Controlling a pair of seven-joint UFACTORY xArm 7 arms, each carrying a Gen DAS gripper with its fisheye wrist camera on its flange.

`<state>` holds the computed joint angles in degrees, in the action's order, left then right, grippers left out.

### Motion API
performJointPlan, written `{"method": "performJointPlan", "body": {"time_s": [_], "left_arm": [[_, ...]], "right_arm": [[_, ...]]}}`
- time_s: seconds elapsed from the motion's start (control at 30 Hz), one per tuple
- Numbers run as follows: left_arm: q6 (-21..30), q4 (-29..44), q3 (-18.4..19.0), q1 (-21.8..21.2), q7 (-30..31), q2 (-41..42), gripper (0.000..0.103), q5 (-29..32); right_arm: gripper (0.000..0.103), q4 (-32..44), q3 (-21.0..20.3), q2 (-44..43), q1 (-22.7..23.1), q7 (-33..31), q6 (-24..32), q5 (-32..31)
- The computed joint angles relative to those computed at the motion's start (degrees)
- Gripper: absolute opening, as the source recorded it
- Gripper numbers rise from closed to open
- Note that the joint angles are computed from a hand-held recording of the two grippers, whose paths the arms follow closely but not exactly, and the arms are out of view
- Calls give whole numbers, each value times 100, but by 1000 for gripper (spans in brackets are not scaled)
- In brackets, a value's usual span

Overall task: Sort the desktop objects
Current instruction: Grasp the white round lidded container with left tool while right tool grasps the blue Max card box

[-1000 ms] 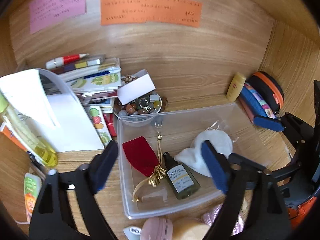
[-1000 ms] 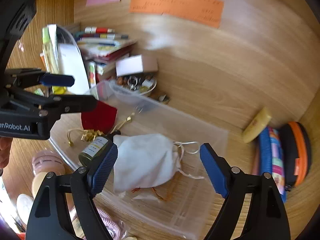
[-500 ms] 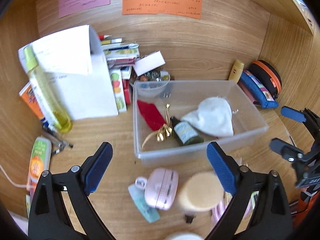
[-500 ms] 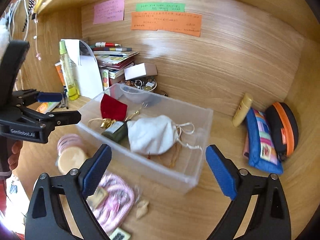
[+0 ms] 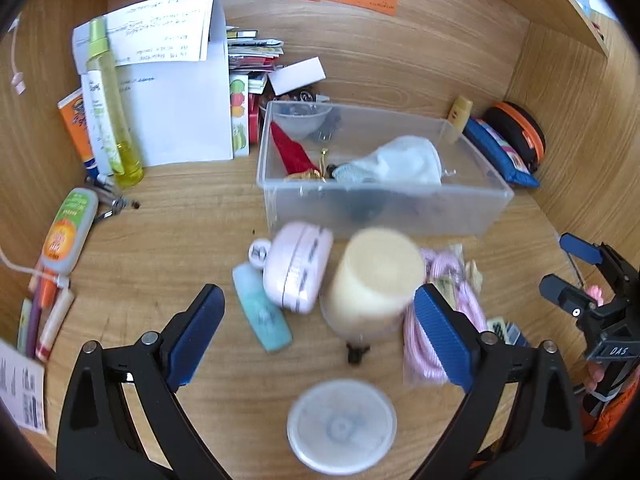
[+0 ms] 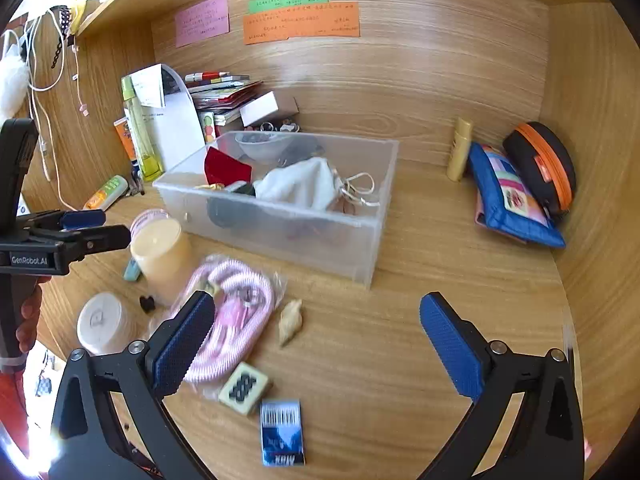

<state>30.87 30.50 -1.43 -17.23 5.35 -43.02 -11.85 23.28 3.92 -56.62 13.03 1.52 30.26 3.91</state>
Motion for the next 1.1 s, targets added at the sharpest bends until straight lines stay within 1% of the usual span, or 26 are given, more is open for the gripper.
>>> {"method": "performJointPlan", "body": {"time_s": [0.03,0.1,0.17,0.3,0.4,0.43,0.53,0.57,0.63,0.7,0.77,0.87,0.93,1.0,1.07,1.1], "left_arm": [[-10,-123,-85,46,-54,-144,97,51],[2,-263,-131,52,-121,-300,97,91],[75,-401,-158,36,-198,-451,97,112],[183,-649,-131,-36,-300,-752,97,93],[272,-787,-94,-108,-358,-903,97,51],[296,-834,-138,-83,-423,-947,97,62],[256,-1038,-514,171,-869,-1168,97,285],[264,-1098,-525,145,-936,-1240,97,323],[313,-1162,-424,-13,-954,-1296,97,317],[376,-1186,-380,-107,-993,-1281,97,302],[417,-1183,-433,-113,-1059,-1225,97,354],[440,-1218,-462,-130,-1128,-1201,97,426],[407,-1280,-469,-154,-1121,-1257,97,472],[410,-1315,-526,-143,-1139,-1297,97,559],[396,-1328,-574,-124,-1176,-1308,97,636],[375,-1318,-587,-110,-1183,-1275,97,677]], "right_arm": [[102,-69,-9,-116,10,11,36,11],[102,-249,43,-377,-7,83,80,10],[102,-423,197,-620,-73,224,136,-47],[102,-653,424,-957,-109,486,321,-193],[102,-801,545,-1236,-2,605,469,-308],[102,-852,586,-1342,51,631,519,-345],[102,-998,664,-1563,157,667,503,-466],[102,-1032,757,-1598,140,717,473,-531],[101,-1071,897,-1605,111,794,426,-672],[100,-1082,897,-1560,177,795,430,-757],[100,-1124,871,-1559,286,773,441,-794],[95,-1149,893,-1595,355,780,559,-861],[91,-1114,843,-1549,419,723,679,-877],[90,-1120,733,-1568,473,658,714,-856],[85,-1135,603,-1584,513,575,732,-803],[79,-1137,567,-1572,511,546,739,-777]]}}
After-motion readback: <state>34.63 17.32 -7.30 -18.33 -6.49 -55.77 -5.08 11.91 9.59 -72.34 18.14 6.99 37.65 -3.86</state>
